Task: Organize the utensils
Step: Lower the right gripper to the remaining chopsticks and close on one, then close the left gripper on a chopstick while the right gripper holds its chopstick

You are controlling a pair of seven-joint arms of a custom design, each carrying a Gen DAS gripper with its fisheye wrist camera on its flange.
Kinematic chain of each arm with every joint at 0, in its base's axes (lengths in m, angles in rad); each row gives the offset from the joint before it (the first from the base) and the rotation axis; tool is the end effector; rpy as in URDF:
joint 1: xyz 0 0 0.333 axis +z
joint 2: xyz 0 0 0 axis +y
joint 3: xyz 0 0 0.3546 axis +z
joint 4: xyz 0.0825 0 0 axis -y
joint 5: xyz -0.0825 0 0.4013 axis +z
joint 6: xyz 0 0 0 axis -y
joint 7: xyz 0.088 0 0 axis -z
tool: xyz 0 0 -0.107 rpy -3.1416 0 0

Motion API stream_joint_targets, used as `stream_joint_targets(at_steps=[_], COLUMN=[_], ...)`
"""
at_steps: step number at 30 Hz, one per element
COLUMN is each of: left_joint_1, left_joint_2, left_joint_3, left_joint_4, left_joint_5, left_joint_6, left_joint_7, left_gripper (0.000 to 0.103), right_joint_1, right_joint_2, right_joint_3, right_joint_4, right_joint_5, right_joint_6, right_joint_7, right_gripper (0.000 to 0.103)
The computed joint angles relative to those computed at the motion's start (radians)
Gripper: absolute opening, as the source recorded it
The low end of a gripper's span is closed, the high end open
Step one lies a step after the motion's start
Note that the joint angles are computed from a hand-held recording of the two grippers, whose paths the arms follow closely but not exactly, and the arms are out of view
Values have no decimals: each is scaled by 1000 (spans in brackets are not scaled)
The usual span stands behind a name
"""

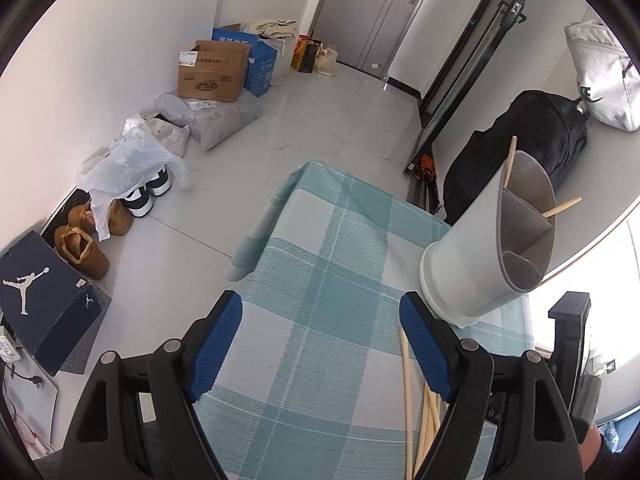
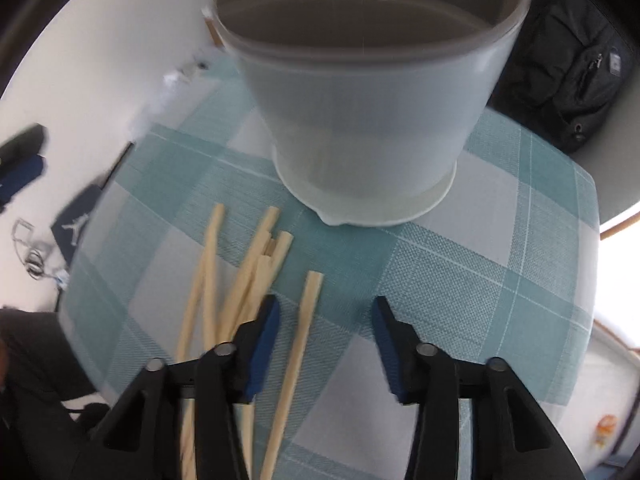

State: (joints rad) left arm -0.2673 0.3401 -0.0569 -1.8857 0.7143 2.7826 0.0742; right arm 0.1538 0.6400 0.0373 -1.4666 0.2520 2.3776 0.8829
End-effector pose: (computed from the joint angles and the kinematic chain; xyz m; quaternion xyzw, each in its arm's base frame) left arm 0.6451 -0.2439 0.4086 -0.8305 0.4502 -0.2829 0.1660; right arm 0.7652 0.1443 0.3553 -0.8951 0.4111 -0.0592 0.1619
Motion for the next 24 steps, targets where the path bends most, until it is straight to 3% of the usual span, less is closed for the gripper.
stream_joint_targets(at_steps=[2,5,8,14,19,24], left_joint_1=[6,8,11,21,41,73], left_joint_2=[1,-1,1,18,50,94], left_joint_3=[-2,0,-2,-21,-61,-122], left_joint_4=[-5,-10,-10,7,36,79], left_joint_5=[-11,-16,-24,-70,-161,-309], left_joint_6=[6,2,-2,-23,-40,-64], left_joint_7=[6,8,12,70,191,376], left_gripper=[77,77,77,77,77,77], right_joint_1=[12,17,10,-32,-138,-214], right_joint_2=[5,6,11,10,-22,-32], right_joint_3=[-13,-19,-9,22,93,129], right_joint_4=[9,10,22,35,16,19], right_joint_5=[-20,-35,-26,54,261,468], right_joint_6=[1,6,-2,4,-4,-47], right_joint_7=[14,24,24,21,-56,-113], right_gripper=[28,22,7,6,6,6])
